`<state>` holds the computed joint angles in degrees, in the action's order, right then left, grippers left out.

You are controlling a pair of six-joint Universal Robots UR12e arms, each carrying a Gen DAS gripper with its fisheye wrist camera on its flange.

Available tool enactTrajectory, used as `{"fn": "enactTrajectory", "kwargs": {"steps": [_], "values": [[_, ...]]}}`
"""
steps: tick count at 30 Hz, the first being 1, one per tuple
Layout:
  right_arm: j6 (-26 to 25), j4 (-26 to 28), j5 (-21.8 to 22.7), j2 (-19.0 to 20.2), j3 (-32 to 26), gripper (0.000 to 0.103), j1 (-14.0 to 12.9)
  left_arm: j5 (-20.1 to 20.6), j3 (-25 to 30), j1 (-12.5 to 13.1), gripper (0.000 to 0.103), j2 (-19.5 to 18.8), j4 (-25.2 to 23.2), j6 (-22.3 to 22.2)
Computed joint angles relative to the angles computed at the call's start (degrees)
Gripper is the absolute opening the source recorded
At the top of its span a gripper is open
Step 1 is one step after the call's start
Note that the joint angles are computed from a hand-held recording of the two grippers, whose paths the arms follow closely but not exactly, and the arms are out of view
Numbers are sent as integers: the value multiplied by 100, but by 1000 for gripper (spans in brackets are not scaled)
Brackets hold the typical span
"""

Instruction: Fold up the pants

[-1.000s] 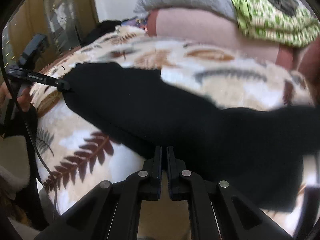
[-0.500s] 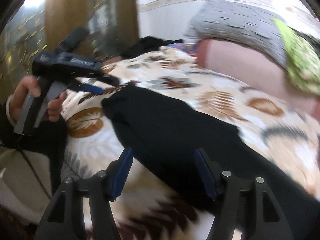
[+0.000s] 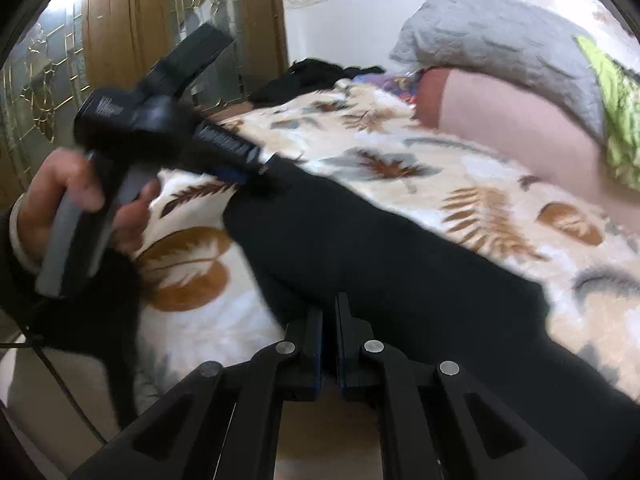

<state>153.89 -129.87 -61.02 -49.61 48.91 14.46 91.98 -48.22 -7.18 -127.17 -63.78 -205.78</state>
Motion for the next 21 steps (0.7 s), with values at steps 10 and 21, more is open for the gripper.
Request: {"fn": "enactTrajectory", "kwargs": {"steps": [10, 21], "values": [[1023, -764, 105, -278, 482, 52, -293, 567, -230, -89, 29, 223, 82, -319], [2711, 448, 44, 789, -1395, 49, -654, 123, 116, -351, 31, -19, 62, 252]]}}
